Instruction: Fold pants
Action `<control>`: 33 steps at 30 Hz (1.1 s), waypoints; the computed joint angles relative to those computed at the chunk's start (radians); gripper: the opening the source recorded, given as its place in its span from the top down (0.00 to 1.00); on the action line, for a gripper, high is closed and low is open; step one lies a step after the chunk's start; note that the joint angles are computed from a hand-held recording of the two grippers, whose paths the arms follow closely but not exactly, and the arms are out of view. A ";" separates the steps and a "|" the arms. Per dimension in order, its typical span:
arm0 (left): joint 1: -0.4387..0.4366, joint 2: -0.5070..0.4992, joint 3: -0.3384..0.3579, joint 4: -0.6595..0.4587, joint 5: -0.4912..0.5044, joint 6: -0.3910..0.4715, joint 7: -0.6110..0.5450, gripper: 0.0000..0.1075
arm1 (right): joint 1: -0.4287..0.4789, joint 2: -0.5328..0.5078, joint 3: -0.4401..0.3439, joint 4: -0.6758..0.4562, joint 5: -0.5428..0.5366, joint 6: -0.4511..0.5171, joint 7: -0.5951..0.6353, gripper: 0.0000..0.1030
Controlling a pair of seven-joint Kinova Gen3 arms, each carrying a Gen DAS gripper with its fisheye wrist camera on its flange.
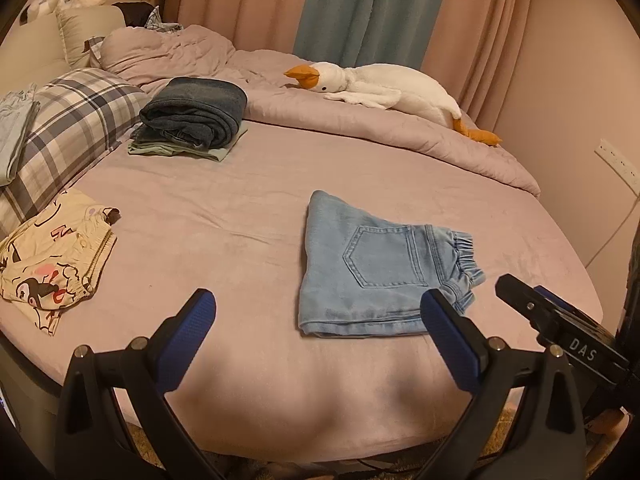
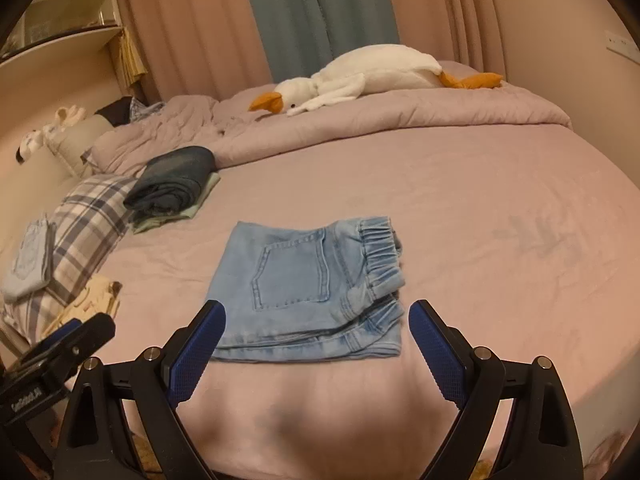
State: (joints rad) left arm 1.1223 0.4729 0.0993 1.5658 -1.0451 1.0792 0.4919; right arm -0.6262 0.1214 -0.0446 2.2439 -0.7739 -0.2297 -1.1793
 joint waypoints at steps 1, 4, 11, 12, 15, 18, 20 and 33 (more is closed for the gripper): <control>0.003 0.001 0.001 -0.001 -0.001 0.002 0.001 0.05 | -0.005 -0.001 0.002 0.001 -0.007 0.000 0.005 0.10; 0.008 -0.001 0.001 0.000 -0.006 0.004 0.005 0.05 | -0.019 -0.002 0.003 0.006 -0.036 -0.013 0.027 0.10; 0.010 0.004 0.007 -0.014 0.009 0.022 -0.018 0.05 | -0.038 0.003 0.014 0.000 -0.131 -0.015 0.113 0.10; 0.010 0.002 0.007 -0.012 0.010 0.018 -0.018 0.05 | -0.038 0.004 0.014 -0.001 -0.142 -0.017 0.124 0.10; 0.009 -0.001 0.005 -0.007 0.011 0.009 -0.012 0.05 | -0.043 0.004 0.012 -0.002 -0.191 -0.026 0.167 0.10; 0.009 0.001 0.006 -0.011 0.013 0.009 -0.015 0.05 | -0.049 0.006 0.010 -0.005 -0.251 -0.036 0.222 0.10; 0.009 0.001 0.006 -0.012 0.016 0.006 -0.017 0.05 | -0.043 0.007 -0.001 -0.005 -0.267 -0.041 0.237 0.10; 0.004 -0.001 0.005 -0.011 0.033 -0.006 -0.037 0.05 | -0.022 0.009 -0.029 -0.010 -0.312 -0.045 0.281 0.10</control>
State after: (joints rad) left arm 1.1267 0.4724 0.1040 1.5545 -1.0123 1.0731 0.4547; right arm -0.6482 0.1302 -0.0733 2.2341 -1.0862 -0.2747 -0.8979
